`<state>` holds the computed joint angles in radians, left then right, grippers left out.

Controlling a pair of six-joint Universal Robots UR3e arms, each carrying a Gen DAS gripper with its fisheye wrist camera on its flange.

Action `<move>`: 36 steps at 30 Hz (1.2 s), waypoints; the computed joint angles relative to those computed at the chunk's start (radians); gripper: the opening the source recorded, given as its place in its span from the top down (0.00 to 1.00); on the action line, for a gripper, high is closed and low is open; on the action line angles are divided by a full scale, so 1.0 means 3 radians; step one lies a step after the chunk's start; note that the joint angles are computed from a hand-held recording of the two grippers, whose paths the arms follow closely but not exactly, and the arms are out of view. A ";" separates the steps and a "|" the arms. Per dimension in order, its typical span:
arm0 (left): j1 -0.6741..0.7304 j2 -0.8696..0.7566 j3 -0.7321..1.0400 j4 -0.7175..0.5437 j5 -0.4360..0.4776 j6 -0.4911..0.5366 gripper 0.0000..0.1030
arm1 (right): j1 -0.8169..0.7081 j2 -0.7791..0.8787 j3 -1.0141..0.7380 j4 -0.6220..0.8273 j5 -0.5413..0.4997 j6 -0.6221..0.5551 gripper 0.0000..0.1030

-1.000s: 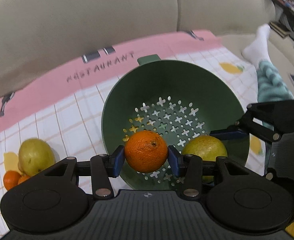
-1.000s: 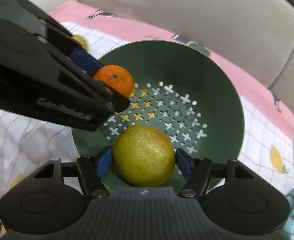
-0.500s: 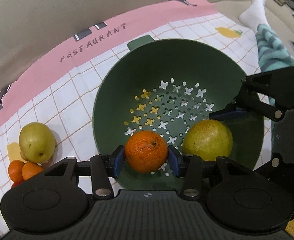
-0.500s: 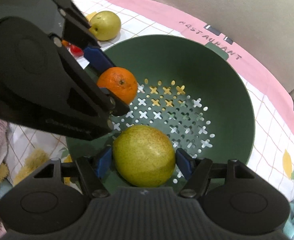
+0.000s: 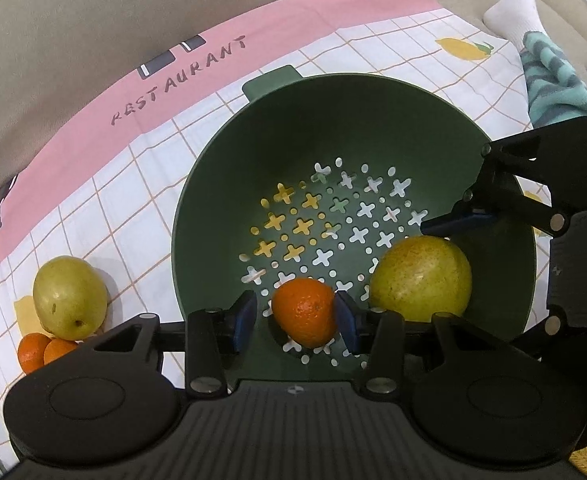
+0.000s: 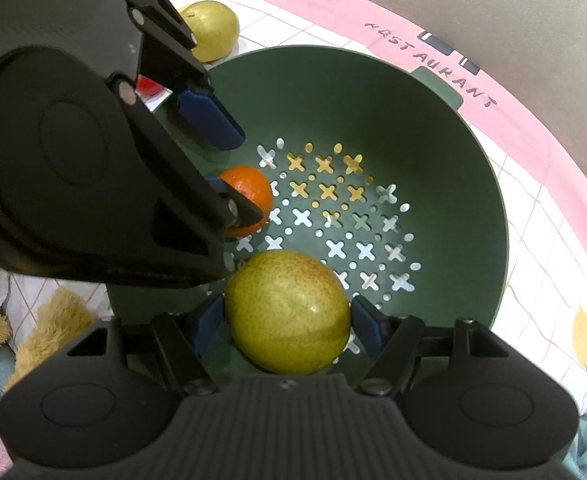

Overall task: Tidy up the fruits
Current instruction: 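Open both grippers to drop the orange and pear into the colander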

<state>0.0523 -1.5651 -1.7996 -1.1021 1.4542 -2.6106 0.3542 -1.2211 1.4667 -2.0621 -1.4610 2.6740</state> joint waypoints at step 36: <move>0.1684 0.2289 -0.0751 -0.0769 -0.1295 0.0546 0.37 | 0.0292 -0.0944 0.1022 -0.1374 -0.0221 0.1323 0.15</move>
